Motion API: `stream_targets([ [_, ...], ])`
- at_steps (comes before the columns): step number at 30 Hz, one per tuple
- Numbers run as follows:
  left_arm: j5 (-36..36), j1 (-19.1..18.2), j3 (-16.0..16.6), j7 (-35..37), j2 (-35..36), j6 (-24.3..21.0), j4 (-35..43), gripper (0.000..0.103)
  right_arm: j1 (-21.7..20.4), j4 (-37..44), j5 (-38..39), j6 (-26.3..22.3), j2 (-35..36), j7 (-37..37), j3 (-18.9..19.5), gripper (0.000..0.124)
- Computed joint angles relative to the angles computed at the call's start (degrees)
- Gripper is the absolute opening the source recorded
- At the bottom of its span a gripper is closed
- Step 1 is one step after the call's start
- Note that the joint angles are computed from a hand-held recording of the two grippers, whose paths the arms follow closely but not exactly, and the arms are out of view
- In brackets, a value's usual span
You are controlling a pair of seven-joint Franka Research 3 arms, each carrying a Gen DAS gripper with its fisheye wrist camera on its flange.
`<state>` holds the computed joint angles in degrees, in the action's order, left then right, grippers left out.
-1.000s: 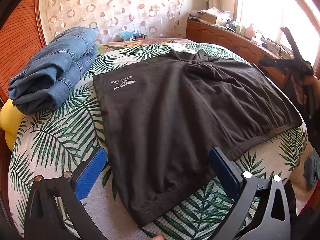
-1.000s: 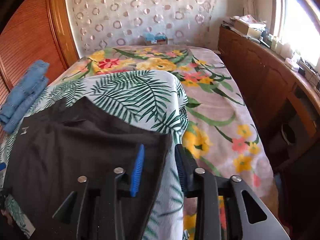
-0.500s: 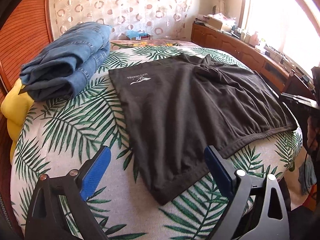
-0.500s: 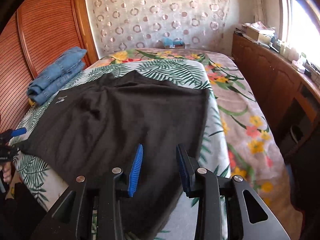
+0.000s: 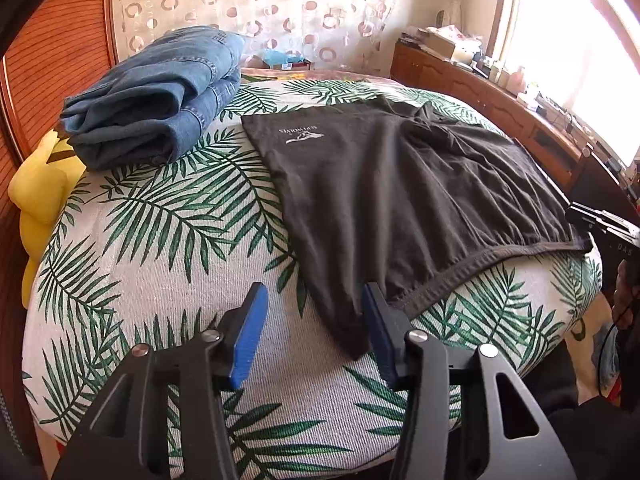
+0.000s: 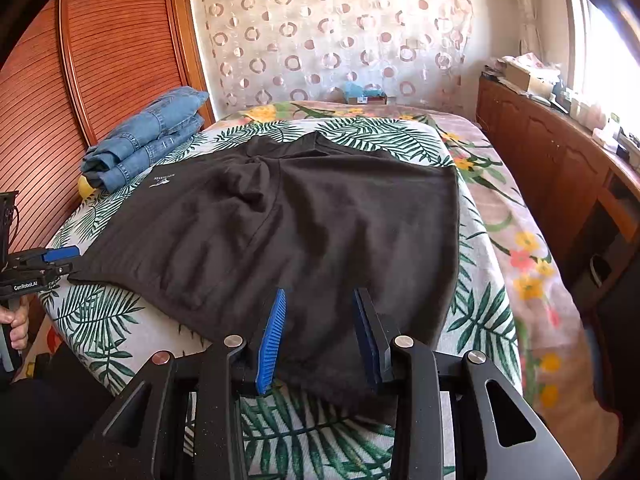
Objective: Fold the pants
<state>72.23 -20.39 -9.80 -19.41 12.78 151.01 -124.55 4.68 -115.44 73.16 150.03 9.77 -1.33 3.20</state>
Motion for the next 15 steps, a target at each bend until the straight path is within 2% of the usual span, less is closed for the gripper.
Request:
stream_targets([
  [4, -0.8, -0.4, -0.2, 2.0, 0.4, -0.9, 0.4, 0.044, 0.2, -0.9, -0.4, 0.2, -0.8, -0.2, 0.0, 0.036],
  [6, -0.2, -0.4, 0.0, 1.6, 0.4, -0.4, 0.5, 0.034, 0.7, -1.0, -0.5, 1.3, -1.0, -0.9, 0.2, 0.04],
  [8, 0.5, -0.5, 0.0, 1.6, 0.6, -0.3, 0.8, 0.03, 1.0, -1.4, -0.4, 1.8, -1.3, -1.8, 0.3, 0.045],
  [12, 1.0, -0.5, 0.2, 2.3, 1.2, 0.7, 1.5, 0.016, 1.2, -1.9, -0.1, 2.0, -1.6, -2.5, 0.1, 0.048],
  [15, 1.0, -0.6, 0.3, 3.2, 1.5, 1.3, 1.9, 0.012, 1.3, -2.2, -0.1, 1.9, -1.6, -2.4, 0.0, 0.049],
])
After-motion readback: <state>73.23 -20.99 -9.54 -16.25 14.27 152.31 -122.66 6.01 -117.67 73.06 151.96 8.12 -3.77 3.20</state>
